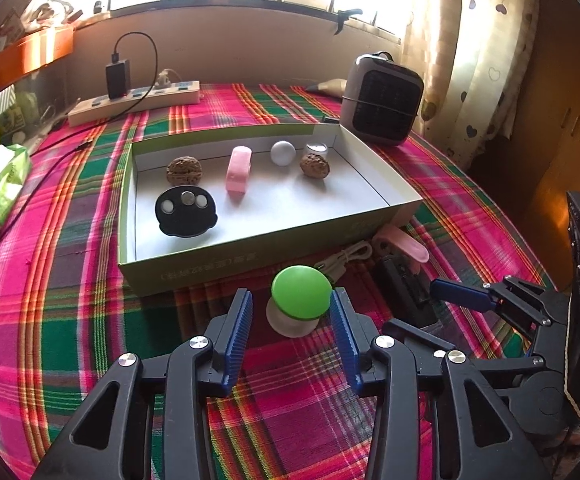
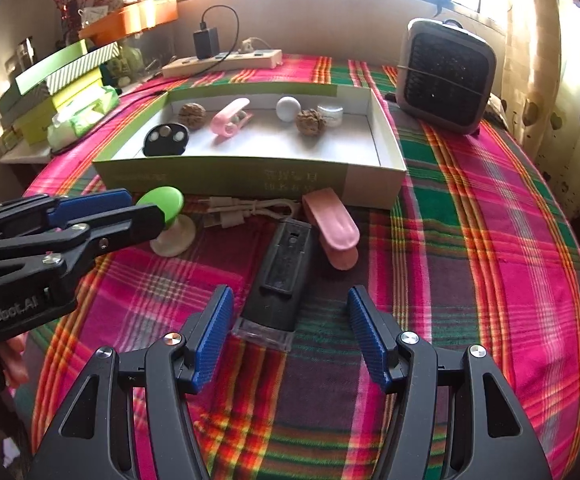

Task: Organize objects
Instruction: 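Close the right tool on the black flashlight while the left grips the green mushroom toy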

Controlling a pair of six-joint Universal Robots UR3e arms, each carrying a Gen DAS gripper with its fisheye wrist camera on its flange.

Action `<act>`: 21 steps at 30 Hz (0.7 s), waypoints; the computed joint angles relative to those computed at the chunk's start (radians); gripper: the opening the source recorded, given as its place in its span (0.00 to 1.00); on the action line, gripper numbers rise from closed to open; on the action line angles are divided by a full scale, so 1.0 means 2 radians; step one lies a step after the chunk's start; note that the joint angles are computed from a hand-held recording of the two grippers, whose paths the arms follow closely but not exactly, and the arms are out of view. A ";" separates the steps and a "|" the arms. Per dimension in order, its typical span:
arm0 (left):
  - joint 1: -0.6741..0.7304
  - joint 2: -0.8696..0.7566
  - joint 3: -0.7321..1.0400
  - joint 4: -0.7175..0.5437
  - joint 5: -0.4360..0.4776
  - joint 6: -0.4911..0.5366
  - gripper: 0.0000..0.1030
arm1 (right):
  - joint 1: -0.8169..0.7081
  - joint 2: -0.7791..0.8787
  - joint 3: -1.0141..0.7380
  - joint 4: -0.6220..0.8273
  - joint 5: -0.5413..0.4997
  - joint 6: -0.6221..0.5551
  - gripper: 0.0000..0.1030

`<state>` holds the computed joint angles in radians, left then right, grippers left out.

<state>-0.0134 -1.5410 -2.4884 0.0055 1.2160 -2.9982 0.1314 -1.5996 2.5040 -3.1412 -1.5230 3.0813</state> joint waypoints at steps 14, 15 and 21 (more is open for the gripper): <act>-0.060 -0.049 0.043 0.012 0.081 -0.035 0.39 | -0.003 0.013 -0.016 0.005 0.003 -0.018 0.58; -0.059 -0.050 0.043 0.012 0.080 -0.035 0.39 | -0.005 0.013 -0.015 0.003 0.005 -0.020 0.58; -0.055 -0.061 0.056 -0.005 0.087 -0.050 0.39 | -0.011 0.010 -0.012 0.002 0.016 -0.027 0.52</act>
